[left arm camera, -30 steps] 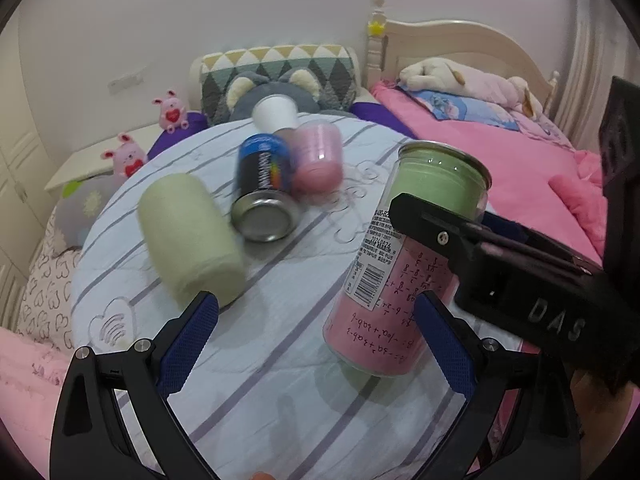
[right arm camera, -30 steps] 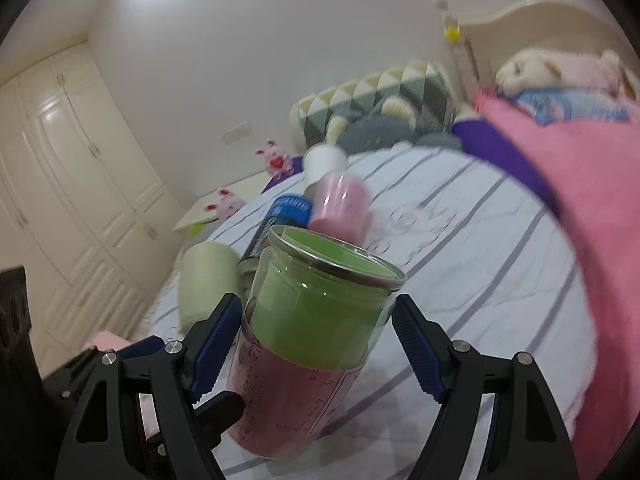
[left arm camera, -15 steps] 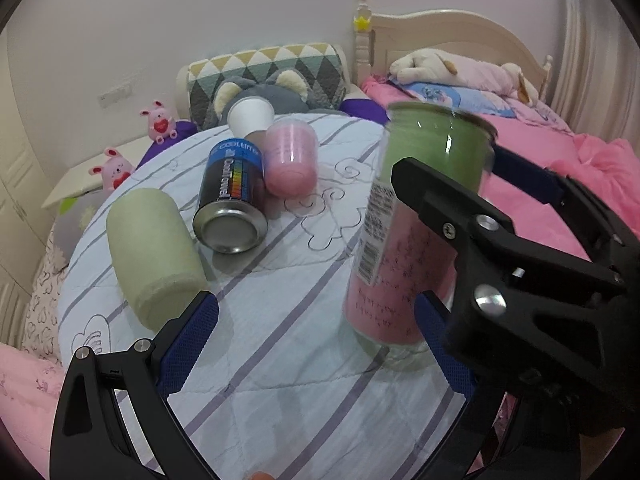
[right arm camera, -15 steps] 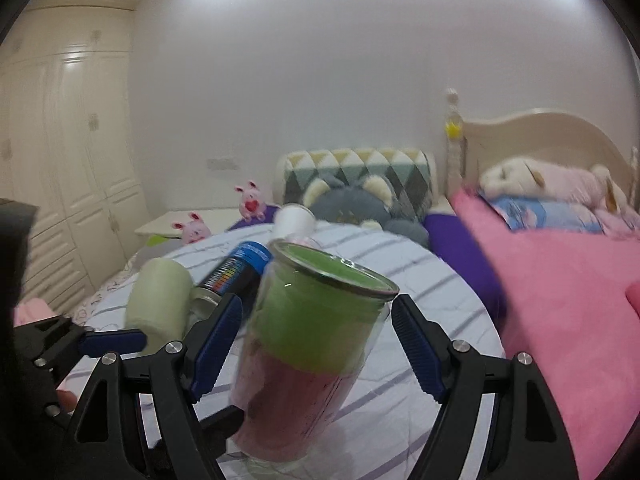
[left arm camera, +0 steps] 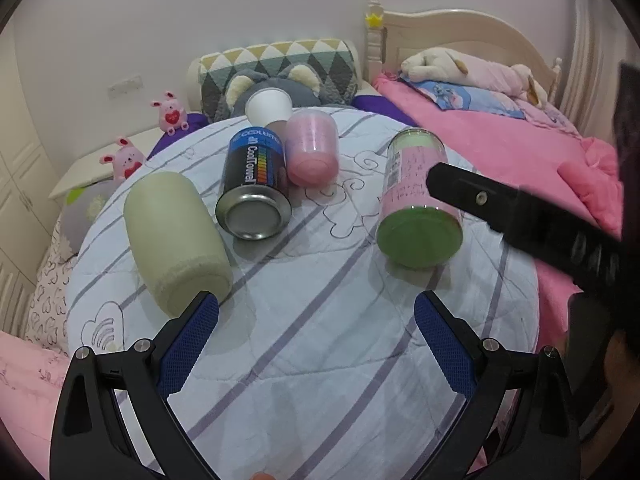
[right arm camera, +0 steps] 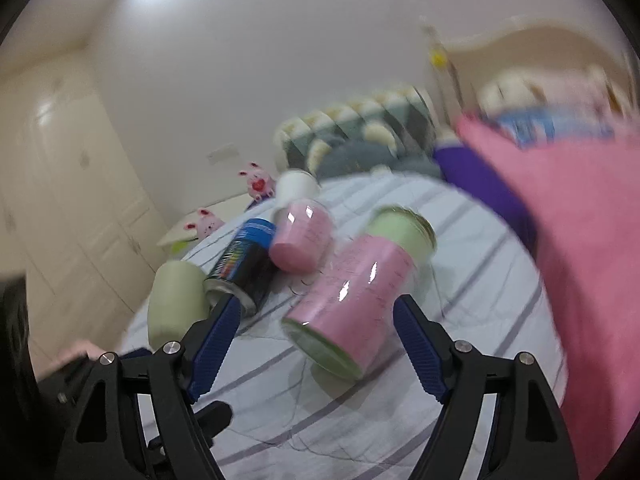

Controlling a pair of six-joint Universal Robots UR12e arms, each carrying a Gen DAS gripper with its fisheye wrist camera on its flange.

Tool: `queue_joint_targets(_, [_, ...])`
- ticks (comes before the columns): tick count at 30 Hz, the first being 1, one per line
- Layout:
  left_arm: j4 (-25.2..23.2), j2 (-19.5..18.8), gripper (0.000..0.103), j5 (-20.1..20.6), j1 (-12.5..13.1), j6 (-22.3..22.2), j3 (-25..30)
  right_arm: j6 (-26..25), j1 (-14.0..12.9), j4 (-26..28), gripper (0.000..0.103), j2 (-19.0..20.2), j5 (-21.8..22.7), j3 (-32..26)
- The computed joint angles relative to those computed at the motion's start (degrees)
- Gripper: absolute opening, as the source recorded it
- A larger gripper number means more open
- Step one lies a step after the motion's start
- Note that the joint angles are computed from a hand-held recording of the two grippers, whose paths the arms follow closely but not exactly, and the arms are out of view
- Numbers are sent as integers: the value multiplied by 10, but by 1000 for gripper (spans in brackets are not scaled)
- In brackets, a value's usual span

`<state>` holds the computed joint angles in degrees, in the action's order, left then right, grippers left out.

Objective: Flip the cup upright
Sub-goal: 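Rotate the held jar upright with the right gripper, green lid up, then lower the upright jar onto the table and open the right gripper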

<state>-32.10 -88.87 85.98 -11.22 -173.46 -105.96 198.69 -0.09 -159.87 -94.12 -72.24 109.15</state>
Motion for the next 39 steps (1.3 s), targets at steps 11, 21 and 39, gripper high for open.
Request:
queue_joint_targets(11, [-44, -60, 100, 6, -25, 13, 88, 75, -62, 77, 80, 37, 135, -30])
queue_joint_targets(21, [-104, -96, 100, -3, -36, 35, 137, 75, -78, 185, 80, 88, 218, -85])
queue_joint_targets(39, [-118, -86, 72, -70, -32, 40, 118, -5, -63, 96, 77, 76, 195, -74])
